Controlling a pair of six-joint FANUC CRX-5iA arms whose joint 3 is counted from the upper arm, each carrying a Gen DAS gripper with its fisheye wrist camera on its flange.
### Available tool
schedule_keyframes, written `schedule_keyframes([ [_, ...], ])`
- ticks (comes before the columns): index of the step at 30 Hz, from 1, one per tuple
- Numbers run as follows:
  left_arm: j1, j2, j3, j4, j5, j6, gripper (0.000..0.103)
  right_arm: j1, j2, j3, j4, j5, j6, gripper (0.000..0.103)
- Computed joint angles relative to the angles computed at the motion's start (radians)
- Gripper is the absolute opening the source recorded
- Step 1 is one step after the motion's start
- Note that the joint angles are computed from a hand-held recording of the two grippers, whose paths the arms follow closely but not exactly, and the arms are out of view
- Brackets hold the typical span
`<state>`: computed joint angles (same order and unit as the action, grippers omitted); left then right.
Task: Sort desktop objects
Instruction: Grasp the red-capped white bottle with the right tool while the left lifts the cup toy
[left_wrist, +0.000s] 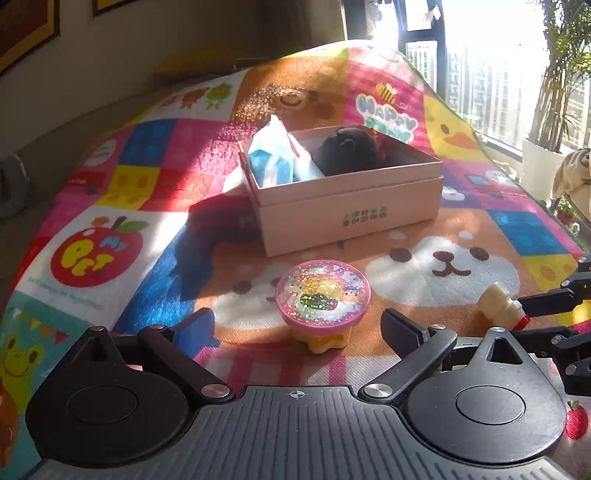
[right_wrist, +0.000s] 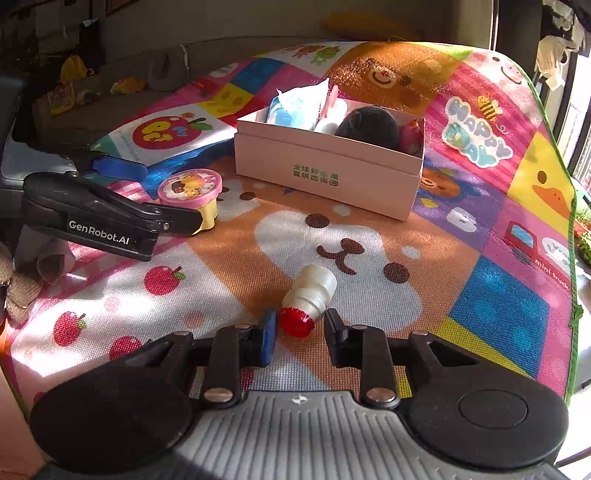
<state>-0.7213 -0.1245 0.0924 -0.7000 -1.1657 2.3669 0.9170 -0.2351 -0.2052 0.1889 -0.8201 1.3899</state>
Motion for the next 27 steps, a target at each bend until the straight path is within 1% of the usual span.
schedule_keyframes([
  [1,0.001,0.0,-0.001,0.004,0.001,0.001,0.1,0.011,-0.012,-0.018,0.032,-0.001,0.01,0.028],
  [3,0.003,0.001,-0.002,0.015,0.003,-0.003,0.1,0.036,-0.036,-0.087,0.176,0.022,-0.067,0.032],
  [4,0.005,0.002,-0.003,0.02,0.004,-0.005,0.1,0.039,-0.04,-0.108,0.231,0.024,-0.108,0.037],
  [6,0.008,0.003,-0.003,0.032,0.008,-0.013,0.1,0.034,-0.044,-0.139,0.324,0.026,-0.193,0.039],
  [7,0.008,0.004,-0.004,0.036,0.01,-0.015,0.1,0.031,-0.044,-0.149,0.359,0.024,-0.234,0.039],
  [8,0.009,0.004,-0.005,0.04,0.013,-0.018,0.1,0.023,-0.044,-0.145,0.355,0.024,-0.252,0.041],
  [9,0.01,0.005,-0.005,0.045,0.015,-0.02,0.1,0.013,-0.048,-0.133,0.314,0.03,-0.24,0.043],
  [10,0.01,0.006,-0.005,0.049,0.015,-0.022,0.1,0.004,-0.055,-0.122,0.264,0.042,-0.213,0.047],
  [11,0.01,0.008,-0.004,0.05,0.012,-0.023,0.1,0.004,-0.06,-0.12,0.239,0.055,-0.194,0.049],
  [15,0.007,0.007,-0.004,0.046,-0.001,-0.011,0.1,0.031,-0.042,-0.117,0.229,0.051,-0.153,0.049],
  [17,0.007,0.005,-0.004,0.041,-0.012,0.001,0.1,0.038,-0.044,-0.123,0.226,0.064,-0.157,0.05],
  [18,0.009,0.004,-0.004,0.041,-0.015,0.006,0.1,0.036,-0.044,-0.103,0.172,0.055,-0.115,0.052],
  [20,0.014,0.003,-0.005,0.045,-0.02,0.017,0.101,0.025,-0.05,-0.078,0.089,0.058,-0.068,0.066],
  [21,0.018,0.002,-0.005,0.048,-0.02,0.022,0.101,0.019,-0.052,-0.064,0.046,0.058,-0.04,0.068],
  [22,0.02,0.002,-0.006,0.05,-0.021,0.025,0.101,0.01,-0.052,-0.048,-0.003,0.054,-0.003,0.069],
  [23,0.021,0.003,-0.004,0.051,-0.024,0.028,0.101,-0.004,-0.049,-0.02,-0.079,0.046,0.057,0.069],
  [24,0.021,0.005,-0.003,0.05,-0.028,0.031,0.101,-0.01,-0.045,-0.003,-0.121,0.041,0.089,0.069],
  [27,0.019,0.005,-0.001,0.049,-0.032,0.031,0.101,-0.01,-0.014,0.037,-0.164,0.019,0.104,0.069],
])
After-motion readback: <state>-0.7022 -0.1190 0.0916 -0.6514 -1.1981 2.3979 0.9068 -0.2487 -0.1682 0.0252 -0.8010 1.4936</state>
